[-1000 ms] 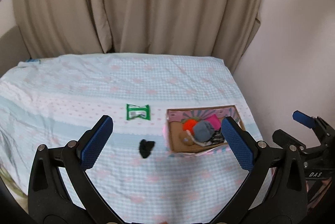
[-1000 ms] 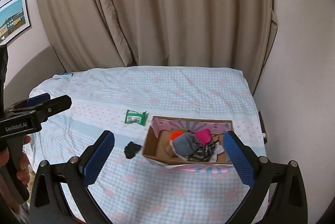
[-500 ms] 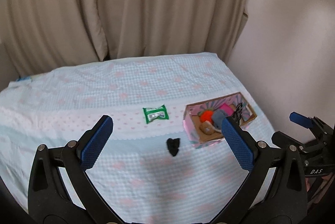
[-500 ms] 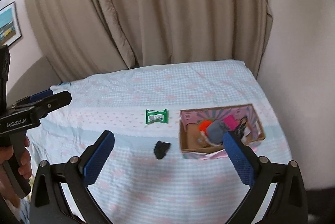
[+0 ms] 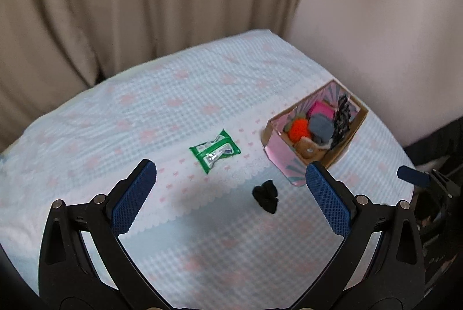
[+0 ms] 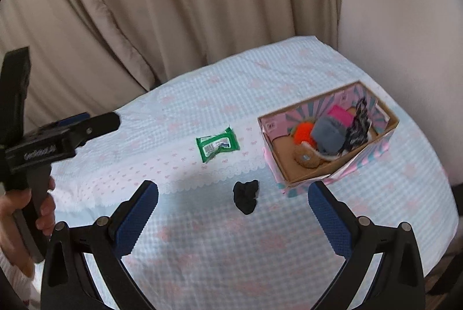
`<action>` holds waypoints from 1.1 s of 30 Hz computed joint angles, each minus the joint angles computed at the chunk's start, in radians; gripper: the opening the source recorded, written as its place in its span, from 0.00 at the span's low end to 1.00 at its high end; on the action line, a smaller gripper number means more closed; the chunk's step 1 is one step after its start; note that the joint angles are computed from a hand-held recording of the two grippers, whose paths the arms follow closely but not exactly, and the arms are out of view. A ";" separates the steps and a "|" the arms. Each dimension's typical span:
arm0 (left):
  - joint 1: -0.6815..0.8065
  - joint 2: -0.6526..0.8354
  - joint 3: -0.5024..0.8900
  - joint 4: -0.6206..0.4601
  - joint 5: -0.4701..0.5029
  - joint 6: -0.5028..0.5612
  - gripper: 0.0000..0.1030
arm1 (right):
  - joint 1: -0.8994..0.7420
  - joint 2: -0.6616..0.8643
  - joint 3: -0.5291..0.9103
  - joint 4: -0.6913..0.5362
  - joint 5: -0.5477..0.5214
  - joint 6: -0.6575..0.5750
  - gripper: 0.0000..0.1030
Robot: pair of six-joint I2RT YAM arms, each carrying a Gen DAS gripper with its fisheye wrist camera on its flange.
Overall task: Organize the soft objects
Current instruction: 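Lift both tools away from the box toward the green packet and black sock, then grasp the green wet-wipe packet with the left tool while the right tool grasps the black sock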
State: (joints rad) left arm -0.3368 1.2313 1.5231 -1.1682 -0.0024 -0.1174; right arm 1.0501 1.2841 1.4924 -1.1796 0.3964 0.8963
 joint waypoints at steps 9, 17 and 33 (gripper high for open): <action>0.139 0.320 -0.107 0.277 0.186 0.272 1.00 | -0.065 0.157 -0.172 0.240 -0.013 -0.030 1.00; 0.163 0.660 -0.086 0.467 0.217 0.440 0.99 | -0.118 0.314 -0.354 0.546 -0.069 -0.057 0.98; 0.136 0.914 -0.027 0.557 0.177 0.558 0.66 | -0.178 0.546 -0.466 0.847 -0.163 -0.195 0.70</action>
State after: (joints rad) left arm -0.2005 2.1454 1.4959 -0.6114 0.1750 0.4409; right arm 0.8724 1.8304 1.0266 -0.3330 0.2338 0.7009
